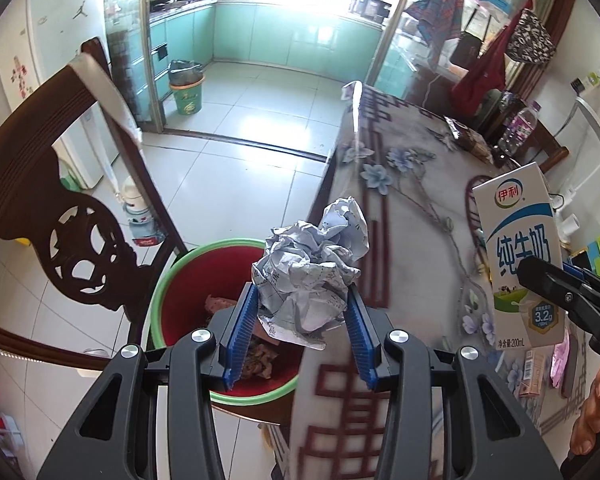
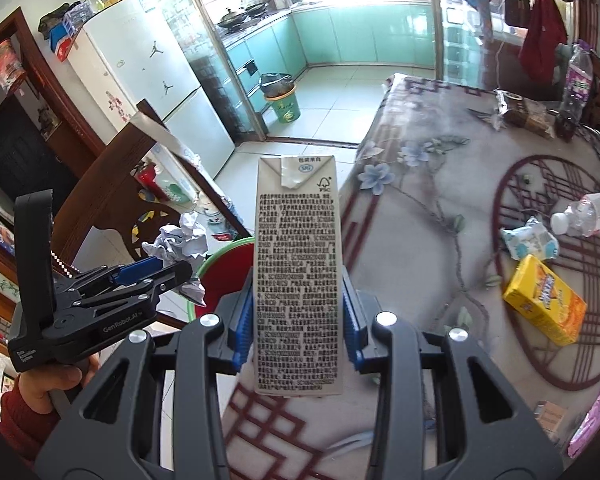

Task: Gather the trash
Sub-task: 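Open both grippers over the red bucket to drop the carton and paper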

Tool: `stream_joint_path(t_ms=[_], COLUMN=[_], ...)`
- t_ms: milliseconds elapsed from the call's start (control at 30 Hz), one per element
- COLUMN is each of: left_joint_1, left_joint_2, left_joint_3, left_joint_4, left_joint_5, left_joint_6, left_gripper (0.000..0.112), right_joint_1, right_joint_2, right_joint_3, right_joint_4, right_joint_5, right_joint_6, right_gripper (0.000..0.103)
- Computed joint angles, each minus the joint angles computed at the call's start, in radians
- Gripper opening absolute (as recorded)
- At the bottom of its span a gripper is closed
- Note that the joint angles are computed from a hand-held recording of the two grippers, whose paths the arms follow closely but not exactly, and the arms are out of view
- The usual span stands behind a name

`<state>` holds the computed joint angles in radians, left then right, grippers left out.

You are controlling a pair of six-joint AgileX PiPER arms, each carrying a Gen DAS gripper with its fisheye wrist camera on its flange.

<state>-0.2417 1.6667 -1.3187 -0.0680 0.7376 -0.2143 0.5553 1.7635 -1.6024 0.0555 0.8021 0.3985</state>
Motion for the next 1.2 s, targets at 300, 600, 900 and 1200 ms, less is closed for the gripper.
stream_joint_path(t_ms=[300,600,900,1200], left_joint_1=[0.101,0.144,0.145,0.138], left_joint_2=[0.038,0.088,0.114,0.131], left_joint_3=[0.041,0.05,0.026,-0.016], left_joint_4=[-0.039,-0.062,-0.062,-0.017], left_joint_5=[-0.013,-0.015,-0.012,-0.014], left_joint_6=[0.054,0.09,0.1,0.058], left_gripper=[0.041,0.041,0.041,0.071], right_joint_1=[0.045,0.071,0.076,0.075], right_joint_2=[0.218,0.363,0.413,0.381], right_joint_3=[-0.249,-0.419,-0.494,-0.467], right_joint_4=[0.078,0.106,0.09,0.04], right_joint_5=[0.074,0.171,0.21,0.175], right_joint_6=[-0.065,-0.103,-0.099,-0.047], right_gripper=[0.036,0.036,0.036,0.068])
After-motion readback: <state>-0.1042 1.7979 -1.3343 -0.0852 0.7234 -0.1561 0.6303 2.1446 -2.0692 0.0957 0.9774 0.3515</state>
